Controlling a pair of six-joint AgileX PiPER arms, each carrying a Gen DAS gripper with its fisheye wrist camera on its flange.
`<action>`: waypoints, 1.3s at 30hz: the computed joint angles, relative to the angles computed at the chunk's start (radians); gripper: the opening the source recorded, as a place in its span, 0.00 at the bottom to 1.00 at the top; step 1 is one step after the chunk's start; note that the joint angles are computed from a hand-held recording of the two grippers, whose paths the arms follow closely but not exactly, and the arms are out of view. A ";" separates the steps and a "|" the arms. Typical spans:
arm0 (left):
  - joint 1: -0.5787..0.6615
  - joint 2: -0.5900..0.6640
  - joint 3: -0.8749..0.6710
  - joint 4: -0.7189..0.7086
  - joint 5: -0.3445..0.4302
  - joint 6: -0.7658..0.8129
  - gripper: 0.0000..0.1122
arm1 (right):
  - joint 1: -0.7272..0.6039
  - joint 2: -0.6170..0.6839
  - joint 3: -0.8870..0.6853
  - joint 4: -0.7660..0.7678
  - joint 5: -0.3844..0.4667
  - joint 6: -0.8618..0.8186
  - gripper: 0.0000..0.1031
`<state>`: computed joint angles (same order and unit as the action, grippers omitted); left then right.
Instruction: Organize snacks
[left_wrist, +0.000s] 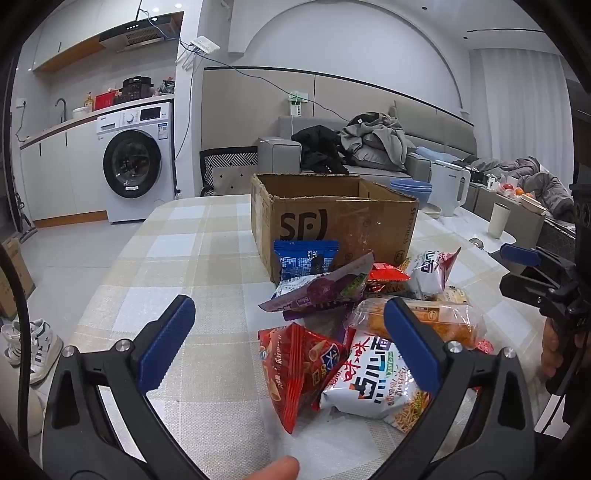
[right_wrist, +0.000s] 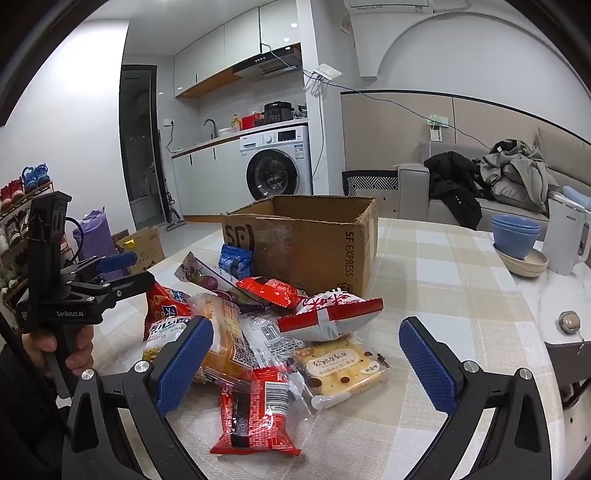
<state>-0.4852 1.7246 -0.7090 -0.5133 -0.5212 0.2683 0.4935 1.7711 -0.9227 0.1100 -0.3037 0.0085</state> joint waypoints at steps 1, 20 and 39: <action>-0.001 0.001 -0.001 0.000 -0.001 0.000 0.91 | 0.005 0.003 -0.003 0.029 0.000 -0.026 1.00; 0.003 -0.008 -0.002 -0.007 0.011 0.012 0.91 | 0.005 -0.007 0.006 0.045 0.009 -0.040 1.00; 0.007 -0.005 0.006 0.002 0.003 -0.005 0.91 | -0.002 0.006 -0.013 0.092 0.039 -0.083 1.00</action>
